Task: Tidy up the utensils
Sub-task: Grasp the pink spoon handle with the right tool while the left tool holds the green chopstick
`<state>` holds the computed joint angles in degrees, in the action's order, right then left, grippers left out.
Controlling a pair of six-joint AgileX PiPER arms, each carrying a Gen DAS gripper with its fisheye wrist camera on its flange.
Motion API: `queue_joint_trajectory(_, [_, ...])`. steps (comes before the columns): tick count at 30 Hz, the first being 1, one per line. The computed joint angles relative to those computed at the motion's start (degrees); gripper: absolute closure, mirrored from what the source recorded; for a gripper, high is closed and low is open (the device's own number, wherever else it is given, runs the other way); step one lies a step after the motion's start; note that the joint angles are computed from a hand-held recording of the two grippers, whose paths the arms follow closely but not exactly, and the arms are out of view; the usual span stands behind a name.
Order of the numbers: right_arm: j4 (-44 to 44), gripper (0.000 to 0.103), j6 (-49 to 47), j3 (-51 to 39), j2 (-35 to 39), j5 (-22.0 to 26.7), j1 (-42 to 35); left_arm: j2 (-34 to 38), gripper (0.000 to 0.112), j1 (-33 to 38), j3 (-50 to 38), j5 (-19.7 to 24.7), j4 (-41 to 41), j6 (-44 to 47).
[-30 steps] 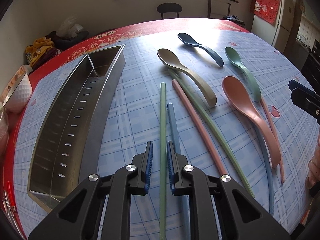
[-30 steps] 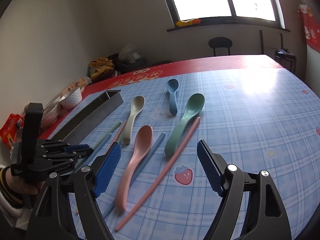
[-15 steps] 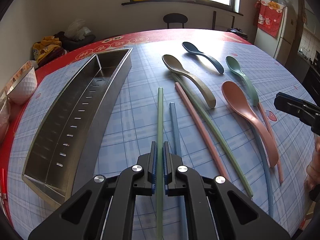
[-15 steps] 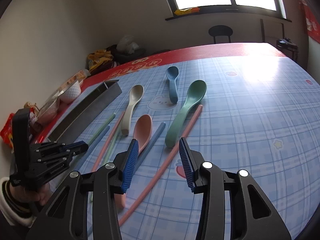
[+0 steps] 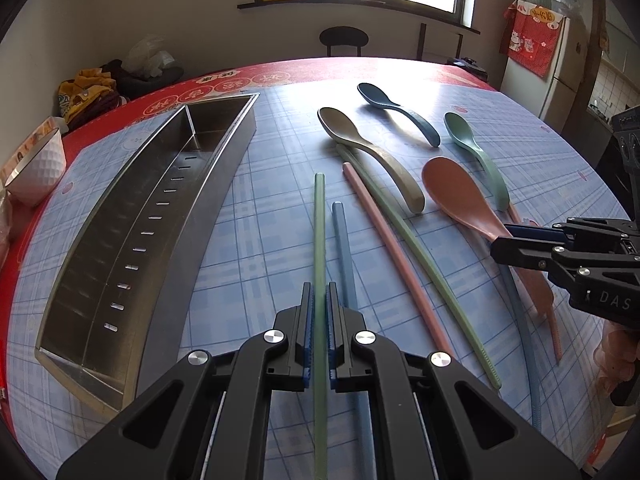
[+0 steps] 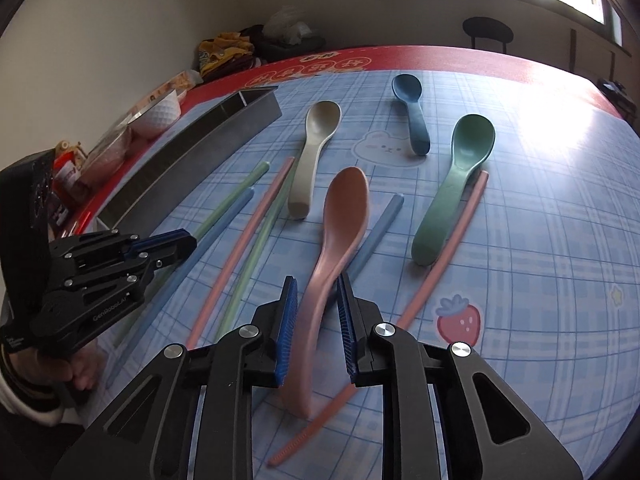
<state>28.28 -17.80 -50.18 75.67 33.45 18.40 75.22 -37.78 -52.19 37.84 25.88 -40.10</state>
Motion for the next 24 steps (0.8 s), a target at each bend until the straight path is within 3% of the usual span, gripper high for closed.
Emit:
queue_joint_trajectory(1, [1.2,0.096,-0.7,0.1,0.0,0.2,-0.7,-0.1,0.106,0.1,0.1,-0.2,-0.4,0.3])
queue_joint_trajectory(11, [0.0,0.096,0.8,0.0,0.5,-1.4,0.2,-0.2,0.106,0.7,0.2,-0.9,-1.7,1.7])
queue_joint_trajectory(19, [3.8,0.096,-3.2,1.1,0.1,-2.0,-0.8,0.2,0.106,0.0,0.0,-0.4,-0.4,0.4])
queue_joint_trajectory(24, [8.8,0.096,-7.9,4.3,-3.4,-4.7,-2.1,-0.6,0.106,1.9,0.6,-2.5,-4.5,3.9])
